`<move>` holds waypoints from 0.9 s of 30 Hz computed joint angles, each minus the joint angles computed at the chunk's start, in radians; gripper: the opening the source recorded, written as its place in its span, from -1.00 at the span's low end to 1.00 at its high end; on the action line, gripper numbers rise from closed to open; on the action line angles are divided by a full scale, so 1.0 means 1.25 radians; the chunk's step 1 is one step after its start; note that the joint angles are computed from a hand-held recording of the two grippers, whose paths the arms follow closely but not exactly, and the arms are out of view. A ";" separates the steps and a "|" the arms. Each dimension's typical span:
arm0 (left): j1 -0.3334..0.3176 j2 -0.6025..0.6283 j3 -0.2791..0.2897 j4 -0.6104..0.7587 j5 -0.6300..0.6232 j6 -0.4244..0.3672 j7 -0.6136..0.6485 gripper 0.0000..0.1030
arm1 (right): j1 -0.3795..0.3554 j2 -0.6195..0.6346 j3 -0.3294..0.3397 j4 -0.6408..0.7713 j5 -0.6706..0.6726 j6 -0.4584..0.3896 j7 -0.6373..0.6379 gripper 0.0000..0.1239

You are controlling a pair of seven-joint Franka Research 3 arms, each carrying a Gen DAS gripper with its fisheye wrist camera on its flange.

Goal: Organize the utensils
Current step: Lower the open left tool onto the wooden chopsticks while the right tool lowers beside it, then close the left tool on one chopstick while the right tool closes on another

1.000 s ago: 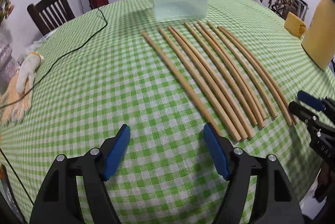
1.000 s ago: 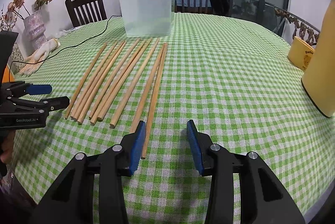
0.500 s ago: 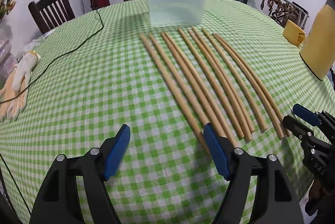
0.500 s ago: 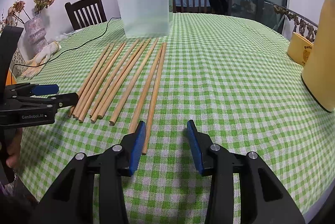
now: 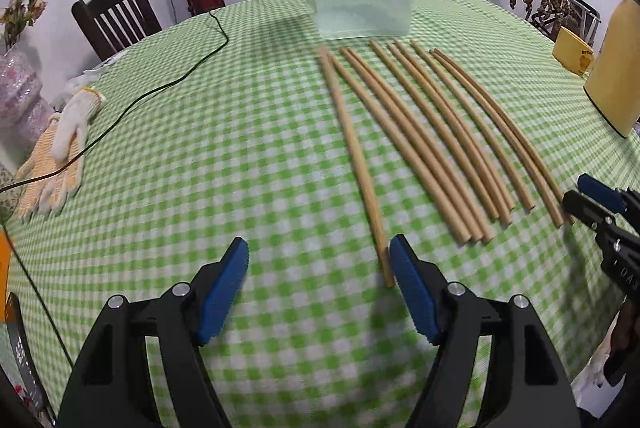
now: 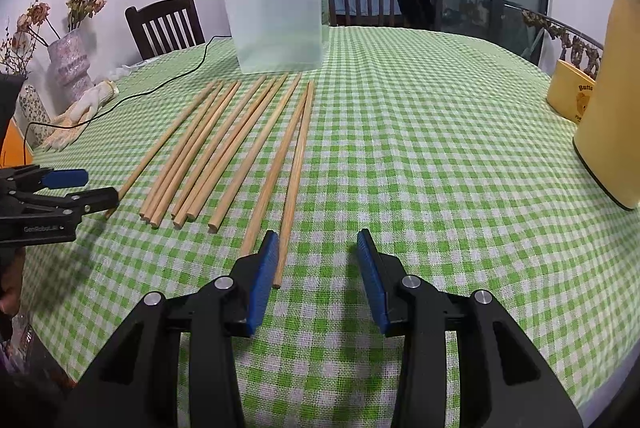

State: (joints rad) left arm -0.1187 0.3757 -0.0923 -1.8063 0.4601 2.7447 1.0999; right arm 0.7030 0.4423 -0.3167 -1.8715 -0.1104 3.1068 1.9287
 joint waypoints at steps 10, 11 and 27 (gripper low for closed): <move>0.040 -0.020 -0.051 -0.043 -0.117 0.036 0.094 0.06 | 0.057 -0.004 -0.049 -0.026 -0.019 0.026 -0.012 -0.64; 0.029 -0.020 -0.042 -0.044 -0.104 0.039 0.088 -0.02 | 0.069 -0.002 -0.061 -0.029 -0.021 0.031 -0.012 -0.66; 0.037 -0.041 -0.052 -0.076 -0.139 0.068 0.133 -0.97 | 0.095 -0.004 -0.079 -0.054 0.089 0.070 -0.080 -0.93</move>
